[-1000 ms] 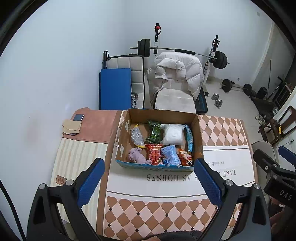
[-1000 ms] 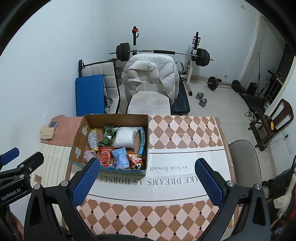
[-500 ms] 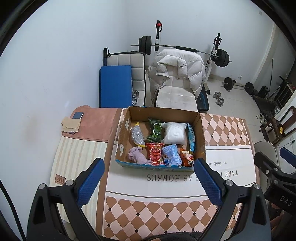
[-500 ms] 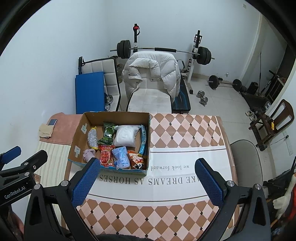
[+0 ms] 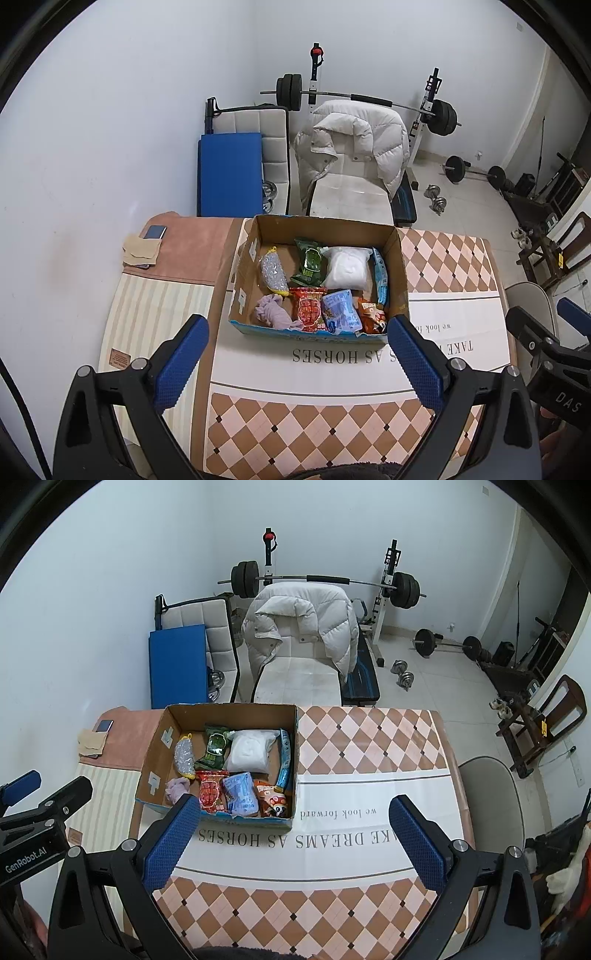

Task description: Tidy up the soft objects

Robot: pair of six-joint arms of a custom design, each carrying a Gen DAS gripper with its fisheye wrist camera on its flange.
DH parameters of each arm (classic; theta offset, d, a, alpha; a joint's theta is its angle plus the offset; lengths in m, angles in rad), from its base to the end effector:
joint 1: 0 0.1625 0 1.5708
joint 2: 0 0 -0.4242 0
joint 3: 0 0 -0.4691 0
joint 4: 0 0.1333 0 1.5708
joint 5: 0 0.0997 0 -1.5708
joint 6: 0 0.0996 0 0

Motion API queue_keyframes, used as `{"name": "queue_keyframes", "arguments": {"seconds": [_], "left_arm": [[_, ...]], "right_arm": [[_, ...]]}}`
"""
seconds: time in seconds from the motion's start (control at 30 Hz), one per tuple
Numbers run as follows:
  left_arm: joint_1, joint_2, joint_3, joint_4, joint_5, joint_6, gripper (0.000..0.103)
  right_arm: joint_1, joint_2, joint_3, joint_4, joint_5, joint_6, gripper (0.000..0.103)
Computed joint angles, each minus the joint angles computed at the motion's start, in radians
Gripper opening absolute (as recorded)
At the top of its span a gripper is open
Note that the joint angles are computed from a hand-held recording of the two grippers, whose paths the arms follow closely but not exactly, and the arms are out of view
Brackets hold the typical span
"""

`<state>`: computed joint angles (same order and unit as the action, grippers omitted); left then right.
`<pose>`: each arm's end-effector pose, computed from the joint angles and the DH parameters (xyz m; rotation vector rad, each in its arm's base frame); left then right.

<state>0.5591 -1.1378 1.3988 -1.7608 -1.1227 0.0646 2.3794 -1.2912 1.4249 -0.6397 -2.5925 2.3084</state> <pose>-0.5204 -0.5338 0.3299 1.4049 2.3109 -0.1956 0.4564 -0.3689 0.3953 -0.8183 -1.7797 1.0290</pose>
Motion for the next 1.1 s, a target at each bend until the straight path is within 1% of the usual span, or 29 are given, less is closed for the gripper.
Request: {"name": "queue_keyframes", "arguments": {"seconds": [0.2, 0.93, 1.1], "left_arm": [[-0.001, -0.001, -0.001, 0.002, 0.001, -0.001, 0.099], [-0.005, -0.011, 0.004, 0.014, -0.002, -0.007, 0.099], [-0.005, -0.013, 0.007, 0.014, -0.003, -0.008, 0.099]], "right_arm": [[0.004, 0.000, -0.008, 0.015, 0.009, 0.017, 0.103], [0.010, -0.001, -0.010, 0.013, 0.012, 0.020, 0.103], [0.015, -0.001, -0.013, 0.028, 0.016, 0.036, 0.103]]}}
